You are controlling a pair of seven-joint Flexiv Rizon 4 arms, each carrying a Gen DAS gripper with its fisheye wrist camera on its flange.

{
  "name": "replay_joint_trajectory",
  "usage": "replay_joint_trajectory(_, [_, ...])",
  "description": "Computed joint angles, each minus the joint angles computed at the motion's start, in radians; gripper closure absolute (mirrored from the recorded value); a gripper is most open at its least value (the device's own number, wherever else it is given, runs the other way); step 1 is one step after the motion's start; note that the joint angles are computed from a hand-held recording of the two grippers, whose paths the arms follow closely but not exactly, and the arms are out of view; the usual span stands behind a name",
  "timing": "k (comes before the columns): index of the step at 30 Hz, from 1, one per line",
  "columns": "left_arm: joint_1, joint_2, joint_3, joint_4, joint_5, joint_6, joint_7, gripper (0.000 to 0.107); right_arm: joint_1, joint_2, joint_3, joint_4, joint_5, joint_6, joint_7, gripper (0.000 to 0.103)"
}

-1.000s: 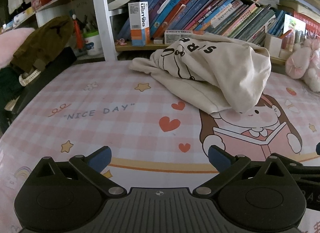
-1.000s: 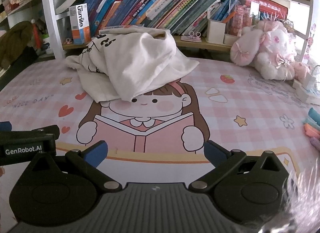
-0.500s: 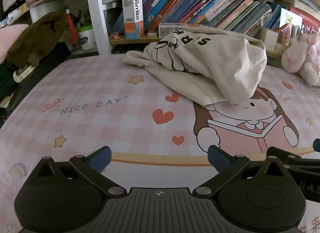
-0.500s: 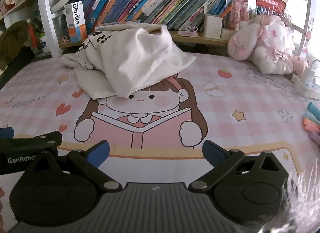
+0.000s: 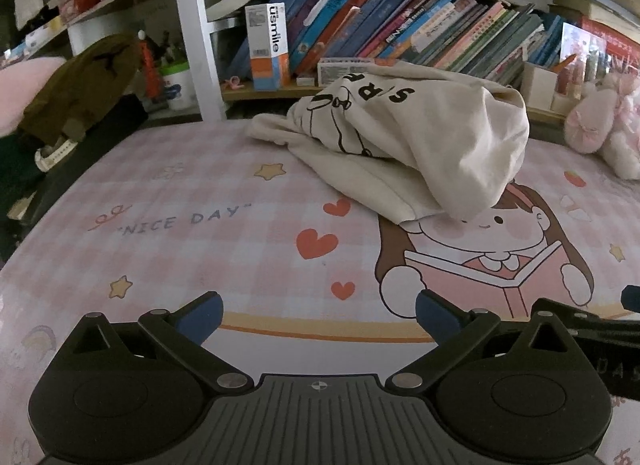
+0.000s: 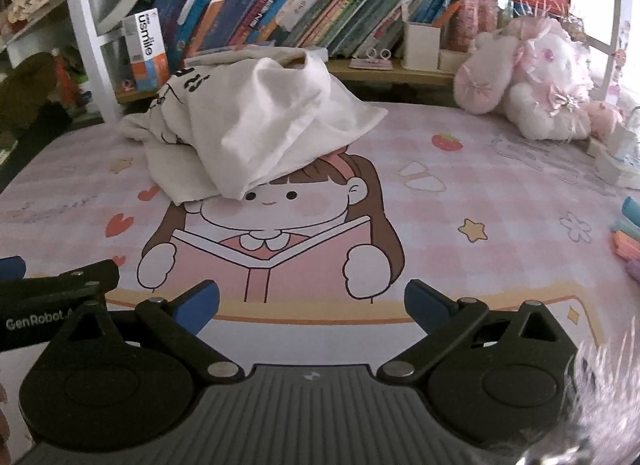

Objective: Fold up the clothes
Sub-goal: 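Grasp the cream sweatshirt with the right gripper and lift it off the bed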

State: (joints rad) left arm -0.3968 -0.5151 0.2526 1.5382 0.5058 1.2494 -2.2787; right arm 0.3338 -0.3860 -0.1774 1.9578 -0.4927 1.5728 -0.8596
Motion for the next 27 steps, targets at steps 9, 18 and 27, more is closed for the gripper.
replay_joint_trajectory(9, [-0.025,-0.025,-0.016,-0.085,0.025,-0.094,-0.025,0.004,-0.129,-0.034,0.116,-0.017,0.076,0.085,-0.183,0.000])
replay_joint_trajectory(18, [0.000,-0.082,-0.064,-0.182,-0.025,-0.104,0.057,0.010,-0.417,-0.092,0.462,-0.151,0.268,-0.052,-0.425,0.046])
replay_joint_trajectory(27, [-0.022,-0.252,-0.054,-0.424,-0.094,-0.161,0.167,0.010,-0.466,-0.090,0.516,-0.200,0.426,-0.129,-0.566,0.058])
